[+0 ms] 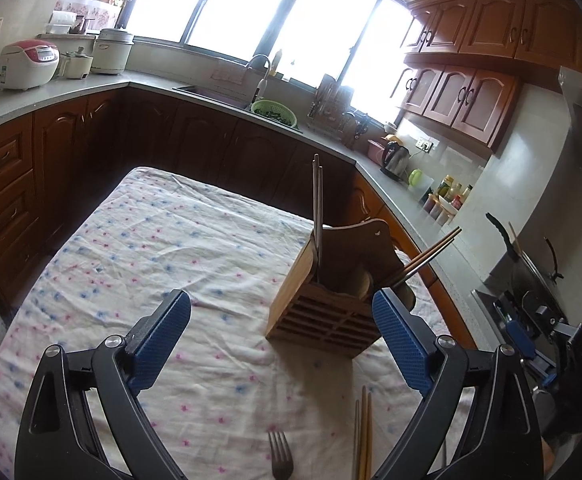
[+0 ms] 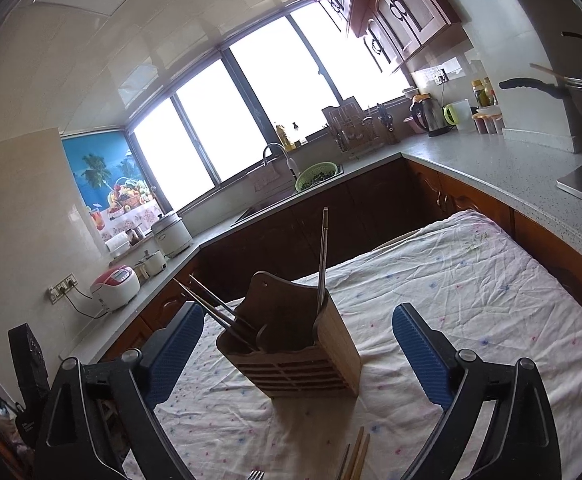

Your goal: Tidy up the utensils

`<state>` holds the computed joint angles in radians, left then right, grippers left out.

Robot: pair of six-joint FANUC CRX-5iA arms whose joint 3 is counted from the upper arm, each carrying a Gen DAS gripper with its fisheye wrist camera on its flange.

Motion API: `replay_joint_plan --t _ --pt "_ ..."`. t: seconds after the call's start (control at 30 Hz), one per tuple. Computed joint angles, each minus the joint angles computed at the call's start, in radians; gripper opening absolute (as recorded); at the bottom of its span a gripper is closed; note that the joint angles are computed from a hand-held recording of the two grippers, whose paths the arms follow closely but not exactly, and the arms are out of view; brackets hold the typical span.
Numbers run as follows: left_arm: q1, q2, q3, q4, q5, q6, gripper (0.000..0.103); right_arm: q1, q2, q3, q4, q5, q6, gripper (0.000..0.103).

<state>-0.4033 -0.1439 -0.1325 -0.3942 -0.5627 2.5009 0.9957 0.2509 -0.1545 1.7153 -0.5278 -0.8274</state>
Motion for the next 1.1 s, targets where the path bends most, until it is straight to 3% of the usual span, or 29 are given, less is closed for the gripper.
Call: replay_joint_plan --t 0.53,0.83,1.1 --pt "-0.091 -0.124 -0.087 -0.093 -0.094 0.120 0.095 0.080 -0.083 -0.112 0.011 -0.056 -0.051 0.097" --pt "-0.162 -0.140 -0.097 -0.144 -0.152 0.161 0.095 0.121 -0.118 -0.170 0.022 -0.101 -0.077 0.097" --pt "-0.170 -0.123 -0.118 -0.095 -0.156 0.131 0.095 0.136 -0.126 -0.202 -0.011 -0.098 -0.073 0.097"
